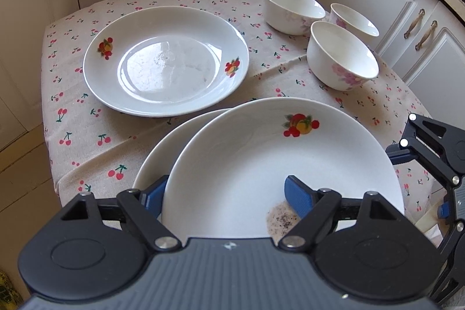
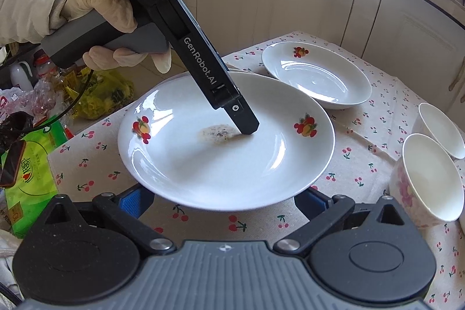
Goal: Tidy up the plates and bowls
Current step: 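Lift the stained plate with the left gripper over the other white plate, then lower the stained plate onto the white plate and open the left gripper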
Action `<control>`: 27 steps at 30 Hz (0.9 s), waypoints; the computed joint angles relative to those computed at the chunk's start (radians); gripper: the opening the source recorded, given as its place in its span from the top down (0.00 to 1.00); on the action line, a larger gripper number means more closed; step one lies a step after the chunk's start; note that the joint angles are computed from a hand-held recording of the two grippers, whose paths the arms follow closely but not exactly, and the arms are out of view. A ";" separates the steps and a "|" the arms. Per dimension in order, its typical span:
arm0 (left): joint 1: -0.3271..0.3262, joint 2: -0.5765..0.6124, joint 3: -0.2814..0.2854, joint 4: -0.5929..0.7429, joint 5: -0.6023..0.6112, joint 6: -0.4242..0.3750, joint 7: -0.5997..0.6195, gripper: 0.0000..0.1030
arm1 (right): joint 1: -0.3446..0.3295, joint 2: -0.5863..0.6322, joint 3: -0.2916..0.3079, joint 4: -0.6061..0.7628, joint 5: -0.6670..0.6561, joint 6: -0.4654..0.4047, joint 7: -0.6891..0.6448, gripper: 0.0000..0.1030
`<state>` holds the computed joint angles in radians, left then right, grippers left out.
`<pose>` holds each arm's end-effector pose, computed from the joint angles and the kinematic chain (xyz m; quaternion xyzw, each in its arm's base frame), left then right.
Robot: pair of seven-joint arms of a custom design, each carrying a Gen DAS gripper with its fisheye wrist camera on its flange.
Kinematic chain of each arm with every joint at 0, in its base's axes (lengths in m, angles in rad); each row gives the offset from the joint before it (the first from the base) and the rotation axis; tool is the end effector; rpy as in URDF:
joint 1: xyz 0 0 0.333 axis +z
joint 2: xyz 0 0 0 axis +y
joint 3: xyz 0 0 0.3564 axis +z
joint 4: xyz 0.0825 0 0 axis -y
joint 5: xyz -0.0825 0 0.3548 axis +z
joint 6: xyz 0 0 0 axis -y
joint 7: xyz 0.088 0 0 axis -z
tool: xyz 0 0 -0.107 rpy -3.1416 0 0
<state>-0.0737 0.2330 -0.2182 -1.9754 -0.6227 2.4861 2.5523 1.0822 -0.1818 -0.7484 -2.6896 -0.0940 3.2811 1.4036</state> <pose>0.5871 -0.1645 0.4393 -0.3563 0.8931 -0.2744 0.0139 0.4109 0.1444 0.4258 -0.8165 0.4516 -0.1930 0.3035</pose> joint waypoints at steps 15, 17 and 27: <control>-0.001 -0.018 0.001 -0.015 -0.001 0.039 -0.005 0.20 | -0.019 0.000 0.001 -0.008 -0.091 0.028 0.075 0.00; 0.000 -0.024 0.000 -0.021 -0.010 0.048 0.002 0.20 | -0.040 0.005 0.019 -0.009 -0.105 0.034 0.087 0.00; 0.002 -0.058 -0.005 -0.058 -0.060 0.082 0.047 0.19 | -0.319 0.006 0.268 -0.039 -0.176 0.072 0.165 0.00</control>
<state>-0.0720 0.1746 -0.2236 -2.0335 -0.6827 2.5678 2.5988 0.7637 -0.1760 -0.4809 -2.7288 -0.2703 3.3528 1.5681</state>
